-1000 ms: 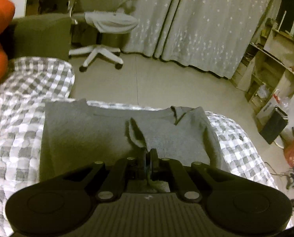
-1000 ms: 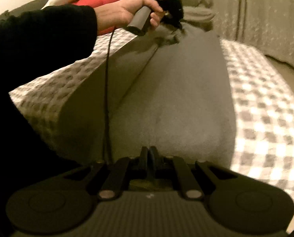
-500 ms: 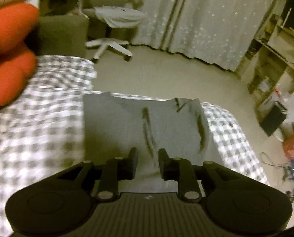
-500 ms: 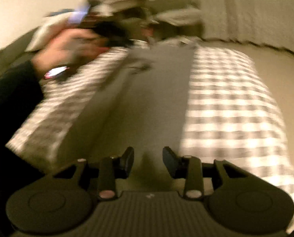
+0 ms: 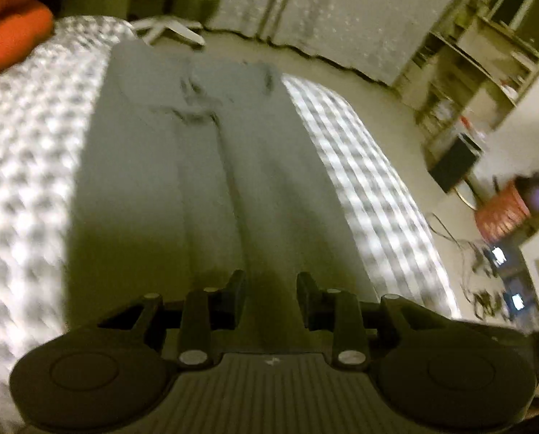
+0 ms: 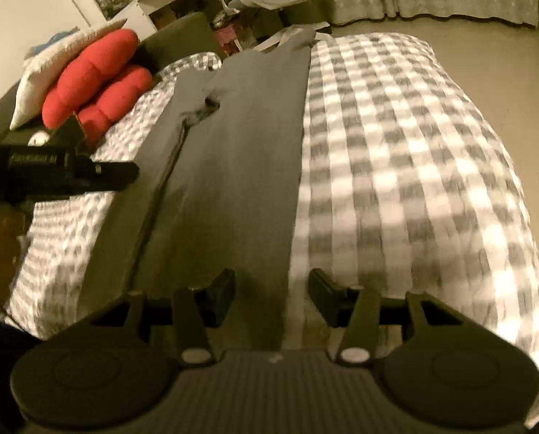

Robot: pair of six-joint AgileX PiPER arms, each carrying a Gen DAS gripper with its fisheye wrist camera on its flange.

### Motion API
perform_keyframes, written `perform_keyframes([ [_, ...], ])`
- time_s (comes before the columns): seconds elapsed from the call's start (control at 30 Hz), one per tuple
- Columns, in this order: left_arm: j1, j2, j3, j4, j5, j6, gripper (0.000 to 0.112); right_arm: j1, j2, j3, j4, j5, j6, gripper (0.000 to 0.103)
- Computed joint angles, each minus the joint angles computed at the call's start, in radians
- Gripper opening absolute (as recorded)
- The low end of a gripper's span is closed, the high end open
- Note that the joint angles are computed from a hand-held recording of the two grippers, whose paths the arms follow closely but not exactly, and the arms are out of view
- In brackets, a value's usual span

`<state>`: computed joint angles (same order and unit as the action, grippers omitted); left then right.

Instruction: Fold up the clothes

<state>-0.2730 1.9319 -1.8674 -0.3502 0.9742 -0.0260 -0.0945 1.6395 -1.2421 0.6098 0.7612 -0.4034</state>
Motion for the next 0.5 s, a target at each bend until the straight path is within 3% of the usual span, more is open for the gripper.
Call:
perform_keyframes([
  [0.2, -0.063, -0.054, 0.147, 0.083, -0.105, -0.015, 0.029, -0.026, -0.107, 0.154, 0.088, -0.025, -0.093, 0.046],
  [0.3, -0.124, -0.078, 0.212, 0.239, -0.153, -0.076, 0.011, -0.035, -0.153, 0.215, 0.127, -0.020, -0.121, 0.045],
  [0.37, -0.158, -0.113, 0.262, 0.303, -0.184, -0.070, 0.003, -0.022, -0.139, 0.228, 0.128, -0.003, -0.121, 0.027],
  [0.4, -0.167, -0.126, 0.275, 0.314, -0.186, -0.071, 0.003, -0.012, -0.133, 0.231, 0.118, -0.007, -0.110, 0.008],
  [0.5, -0.161, -0.146, 0.288, 0.302, -0.176, -0.063, 0.003, -0.023, -0.163, 0.260, 0.148, -0.013, -0.111, 0.007],
])
